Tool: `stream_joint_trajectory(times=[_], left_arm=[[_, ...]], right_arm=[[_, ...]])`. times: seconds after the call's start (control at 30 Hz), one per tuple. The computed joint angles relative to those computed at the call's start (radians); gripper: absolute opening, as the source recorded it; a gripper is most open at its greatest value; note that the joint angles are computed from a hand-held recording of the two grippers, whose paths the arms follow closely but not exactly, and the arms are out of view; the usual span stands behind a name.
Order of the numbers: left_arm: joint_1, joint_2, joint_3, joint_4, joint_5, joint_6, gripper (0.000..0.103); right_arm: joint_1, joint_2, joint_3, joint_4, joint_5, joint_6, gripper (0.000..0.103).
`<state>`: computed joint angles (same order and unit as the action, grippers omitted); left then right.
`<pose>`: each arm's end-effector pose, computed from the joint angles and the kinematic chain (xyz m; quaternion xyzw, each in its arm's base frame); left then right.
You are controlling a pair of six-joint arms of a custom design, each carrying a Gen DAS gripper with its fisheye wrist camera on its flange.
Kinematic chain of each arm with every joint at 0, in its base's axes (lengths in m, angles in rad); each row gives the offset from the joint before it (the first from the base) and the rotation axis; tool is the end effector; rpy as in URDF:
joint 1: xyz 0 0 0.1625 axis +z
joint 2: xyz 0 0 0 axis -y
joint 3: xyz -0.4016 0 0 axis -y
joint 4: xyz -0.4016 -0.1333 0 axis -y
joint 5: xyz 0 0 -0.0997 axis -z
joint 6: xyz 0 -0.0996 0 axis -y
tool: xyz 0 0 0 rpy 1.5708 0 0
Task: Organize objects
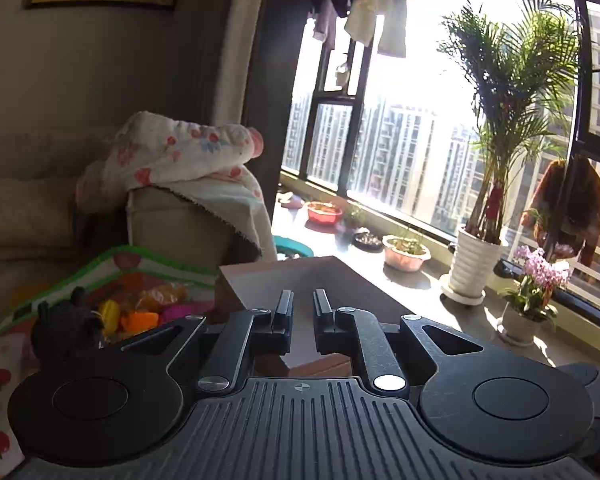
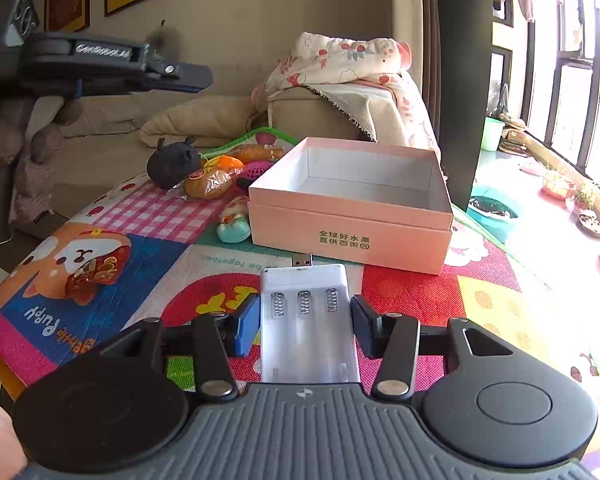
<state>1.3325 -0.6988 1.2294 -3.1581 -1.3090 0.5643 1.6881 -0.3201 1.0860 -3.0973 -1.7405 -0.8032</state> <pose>-0.0311 -0.8020 0.2571 0.2739 0.8139 -0.4749 0.1923 0.2105 -0.7914 0.0081 0.3828 -0.8429 0.3219 0.1985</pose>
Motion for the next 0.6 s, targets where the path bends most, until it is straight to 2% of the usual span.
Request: stream_joint_trajectory(times=[0.13,0.2,0.3,0.37,0.43,0.53,0.6], left_arm=[[0.013,-0.042,0.072,0.084,0.136,-0.007,0.012],[0.019,-0.042,0.081,0.135,0.208,-0.055,0.012],[0.023,-0.024,0.070,0.191,0.278,-0.112,0.012],[0.022,-0.011,0.065,0.212,0.300,-0.091,0.012],[0.020,-0.007,0.064,0.261,0.293,-0.079,0.013],[0.006,0.002,0.088,0.236,0.301,-0.020,0.025],[0.001,-0.004,0.094,0.264,0.281,-0.006,0.027]], right_arm=[[-0.001,0.065,-0.086,0.054,-0.017,-0.005,0.048],[0.002,0.104,-0.132,0.061,-0.043,-0.014,0.048],[0.004,0.139,-0.169,0.062,-0.077,-0.014,0.049],[0.004,0.145,-0.169,0.046,-0.086,-0.015,0.061],[-0.002,0.137,-0.152,0.028,-0.074,-0.015,0.072],[-0.008,0.141,-0.158,0.030,-0.081,-0.005,0.074],[-0.012,0.139,-0.160,0.039,-0.073,0.011,0.077]])
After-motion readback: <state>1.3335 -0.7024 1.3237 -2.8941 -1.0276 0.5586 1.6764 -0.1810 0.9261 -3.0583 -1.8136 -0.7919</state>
